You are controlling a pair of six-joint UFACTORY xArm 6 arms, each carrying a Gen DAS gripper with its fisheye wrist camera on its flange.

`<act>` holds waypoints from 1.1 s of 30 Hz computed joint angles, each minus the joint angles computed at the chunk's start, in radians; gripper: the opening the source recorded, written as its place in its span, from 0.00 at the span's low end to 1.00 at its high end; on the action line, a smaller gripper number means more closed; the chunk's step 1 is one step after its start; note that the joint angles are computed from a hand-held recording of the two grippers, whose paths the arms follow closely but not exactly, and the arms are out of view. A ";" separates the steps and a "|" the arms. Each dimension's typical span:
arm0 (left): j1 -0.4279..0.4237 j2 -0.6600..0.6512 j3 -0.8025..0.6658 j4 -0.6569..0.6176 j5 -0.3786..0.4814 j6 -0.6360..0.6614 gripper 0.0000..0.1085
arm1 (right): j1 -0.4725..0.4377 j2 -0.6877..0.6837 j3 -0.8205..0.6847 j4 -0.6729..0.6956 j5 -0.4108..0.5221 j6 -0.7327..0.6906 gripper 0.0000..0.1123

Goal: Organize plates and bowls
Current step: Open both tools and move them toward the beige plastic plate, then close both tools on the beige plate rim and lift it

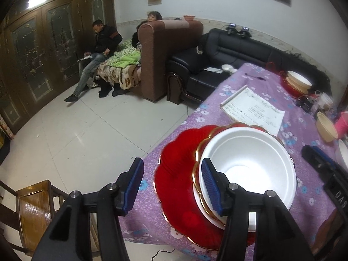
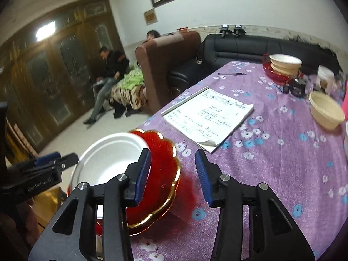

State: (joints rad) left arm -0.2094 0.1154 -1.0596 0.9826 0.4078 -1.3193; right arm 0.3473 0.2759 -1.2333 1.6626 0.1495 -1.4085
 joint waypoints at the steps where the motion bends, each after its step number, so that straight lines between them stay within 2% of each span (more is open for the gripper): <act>1: -0.002 -0.002 0.000 0.018 0.006 -0.021 0.51 | -0.007 0.001 -0.003 0.014 -0.001 -0.007 0.38; 5: -0.027 -0.020 -0.007 0.144 0.056 -0.154 0.53 | -0.035 0.026 -0.019 0.029 -0.009 -0.005 0.38; 8: -0.046 -0.027 -0.011 0.200 0.034 -0.207 0.57 | -0.062 0.046 -0.024 -0.002 -0.004 0.046 0.38; 11: -0.089 -0.011 -0.039 0.238 0.017 -0.201 0.58 | -0.084 0.064 -0.024 -0.083 0.007 0.137 0.38; 14: -0.138 0.038 -0.097 0.210 -0.013 -0.118 0.61 | -0.111 0.075 -0.018 -0.164 0.021 0.218 0.38; 17: -0.183 0.103 -0.167 0.127 -0.039 0.002 0.64 | -0.142 0.072 -0.011 -0.152 0.025 0.199 0.38; 24: -0.279 0.286 -0.359 -0.224 -0.042 0.388 0.65 | -0.265 0.062 -0.003 -0.143 0.045 0.182 0.38; 30: -0.353 0.479 -0.631 -0.547 0.062 0.716 0.65 | -0.414 0.049 -0.020 -0.117 0.061 0.159 0.38; 32: -0.369 0.555 -0.752 -0.637 0.106 0.803 0.65 | -0.466 0.051 -0.035 -0.156 0.074 0.204 0.38; 33: -0.376 0.610 -0.848 -0.641 0.146 0.812 0.65 | -0.502 0.059 -0.053 -0.205 0.096 0.255 0.38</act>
